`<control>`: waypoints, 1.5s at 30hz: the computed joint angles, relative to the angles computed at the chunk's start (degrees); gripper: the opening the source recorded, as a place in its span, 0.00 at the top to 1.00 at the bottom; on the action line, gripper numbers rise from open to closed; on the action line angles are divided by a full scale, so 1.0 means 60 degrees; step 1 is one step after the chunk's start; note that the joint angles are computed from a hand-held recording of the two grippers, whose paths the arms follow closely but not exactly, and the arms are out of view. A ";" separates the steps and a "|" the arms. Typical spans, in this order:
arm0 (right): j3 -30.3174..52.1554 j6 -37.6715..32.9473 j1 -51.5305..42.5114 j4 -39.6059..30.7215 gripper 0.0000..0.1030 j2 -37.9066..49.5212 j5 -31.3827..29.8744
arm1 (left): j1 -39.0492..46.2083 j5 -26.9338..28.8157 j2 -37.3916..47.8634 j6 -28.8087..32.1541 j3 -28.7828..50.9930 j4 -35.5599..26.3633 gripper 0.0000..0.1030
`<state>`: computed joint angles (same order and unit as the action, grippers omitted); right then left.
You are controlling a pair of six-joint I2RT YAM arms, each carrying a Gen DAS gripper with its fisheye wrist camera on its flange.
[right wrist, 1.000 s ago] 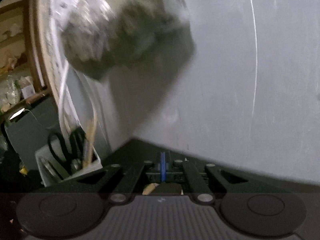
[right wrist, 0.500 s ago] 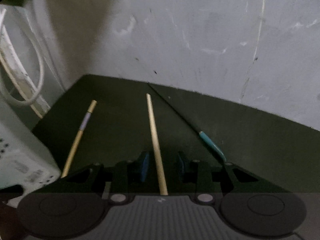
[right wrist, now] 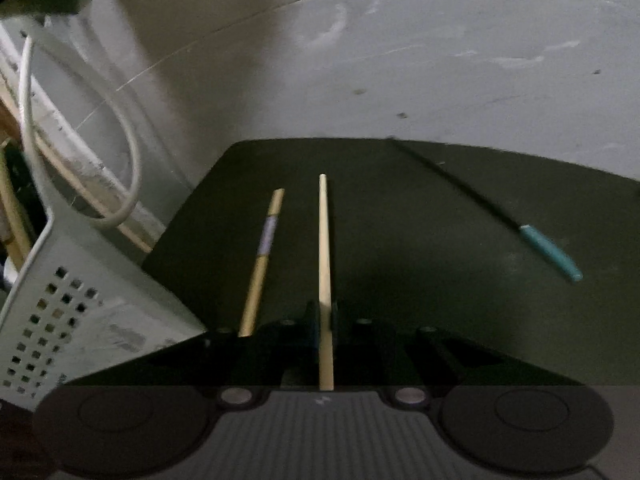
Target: Organize utensils
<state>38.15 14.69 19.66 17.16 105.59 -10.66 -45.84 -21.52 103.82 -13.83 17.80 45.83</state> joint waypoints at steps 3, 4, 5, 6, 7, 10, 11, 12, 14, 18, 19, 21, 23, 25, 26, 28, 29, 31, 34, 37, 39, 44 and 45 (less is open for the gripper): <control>0.0346 0.0453 0.0336 -0.0023 0.93 0.0318 0.0203 | -0.0075 -0.0041 0.0020 -0.0059 -0.0047 0.0073 0.27; 0.0403 0.0696 0.0430 0.0040 0.93 0.0388 0.0258 | -0.0110 -0.0064 0.0019 -0.0086 -0.0064 0.0090 0.27; 0.0458 0.0895 0.0502 0.0078 0.93 0.0448 0.0323 | -0.0178 -0.0113 0.0034 -0.0137 -0.0071 0.0109 0.27; 0.0506 0.1000 0.0503 0.0097 0.93 0.0492 0.0345 | -0.0131 -0.0073 0.0035 -0.0116 -0.0146 0.0209 0.27; 0.0587 0.1179 0.0590 0.0112 0.93 0.0562 0.0421 | -0.0111 -0.0057 0.0015 -0.0111 -0.0219 0.0278 0.27; 0.1139 0.1519 0.0761 -0.0082 0.88 0.0935 0.0541 | -0.0143 -0.0068 0.0043 -0.0134 -0.0349 0.0464 0.27; 0.1166 0.1568 0.0783 -0.0100 0.87 0.0948 0.0534 | -0.0150 -0.0065 0.0088 -0.0154 -0.0384 0.0552 0.27; 0.1246 0.1601 0.0821 -0.0149 0.85 0.0995 0.0537 | -0.0151 -0.0053 0.0136 -0.0182 -0.0419 0.0645 0.27; 0.1302 0.1521 0.0890 -0.0346 0.76 0.0910 0.0619 | -0.0033 0.0065 0.0149 -0.0140 -0.0473 0.0757 0.27; 0.1705 0.1108 0.1199 -0.0931 0.57 0.0914 0.1035 | 0.0159 0.0231 0.0142 -0.0055 -0.0582 0.0929 0.27; 0.1901 0.0924 0.1337 -0.1207 0.57 0.0965 0.1279 | 0.0154 0.0227 0.0124 -0.0068 -0.0611 0.0942 0.27; 0.2253 0.0525 0.1632 -0.1710 0.57 0.1056 0.1858 | 0.0135 0.0216 0.0118 -0.0098 -0.0640 0.0970 0.27; 0.2603 0.0068 0.1912 -0.2120 0.57 0.1213 0.2394 | 0.0202 0.0268 0.0137 -0.0072 -0.0672 0.1033 0.27; 0.2856 -0.0293 0.2131 -0.2435 0.60 0.1342 0.2850 | 0.0219 0.0277 0.0139 -0.0063 -0.0674 0.1042 0.27; 0.2952 -0.0491 0.2237 -0.2576 0.61 0.1390 0.3083 | 0.0225 0.0274 0.0137 -0.0069 -0.0672 0.1038 0.27; 0.3027 -0.0702 0.2302 -0.2715 0.72 0.1408 0.3130 | 0.0259 0.0295 0.0115 -0.0066 -0.0659 0.1003 0.27; 0.3084 -0.0732 0.2307 -0.2845 0.76 0.1398 0.3126 | 0.0262 0.0291 0.0109 -0.0073 -0.0667 0.1008 0.27; 0.3191 -0.0874 0.2270 -0.3133 0.84 0.1366 0.3056 | 0.0245 0.0267 0.0133 -0.0095 -0.0665 0.1031 0.27; 0.3327 -0.1156 0.2114 -0.3502 0.86 0.1333 0.2824 | 0.0253 0.0260 0.0173 -0.0109 -0.0698 0.1119 0.27; 0.3830 -0.1223 0.1960 -0.4347 0.85 0.1407 0.2615 | 0.0246 0.0238 0.0195 -0.0165 -0.0702 0.1147 0.27; 0.4215 -0.1108 0.1952 -0.4885 0.85 0.1506 0.2603 | 0.0197 0.0176 0.0192 -0.0227 -0.0699 0.1119 0.27; 0.4932 -0.0757 0.2064 -0.5576 0.86 0.1830 0.2757 | 0.0094 0.0056 0.0173 -0.0345 -0.0719 0.1103 0.27; 0.4825 -0.0782 0.2114 -0.5456 0.87 0.1786 0.2825 | 0.0067 0.0030 0.0181 -0.0374 -0.0723 0.1110 0.27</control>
<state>67.10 10.00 32.34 -15.57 116.30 6.29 -45.43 -21.35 104.91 -16.07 13.47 52.49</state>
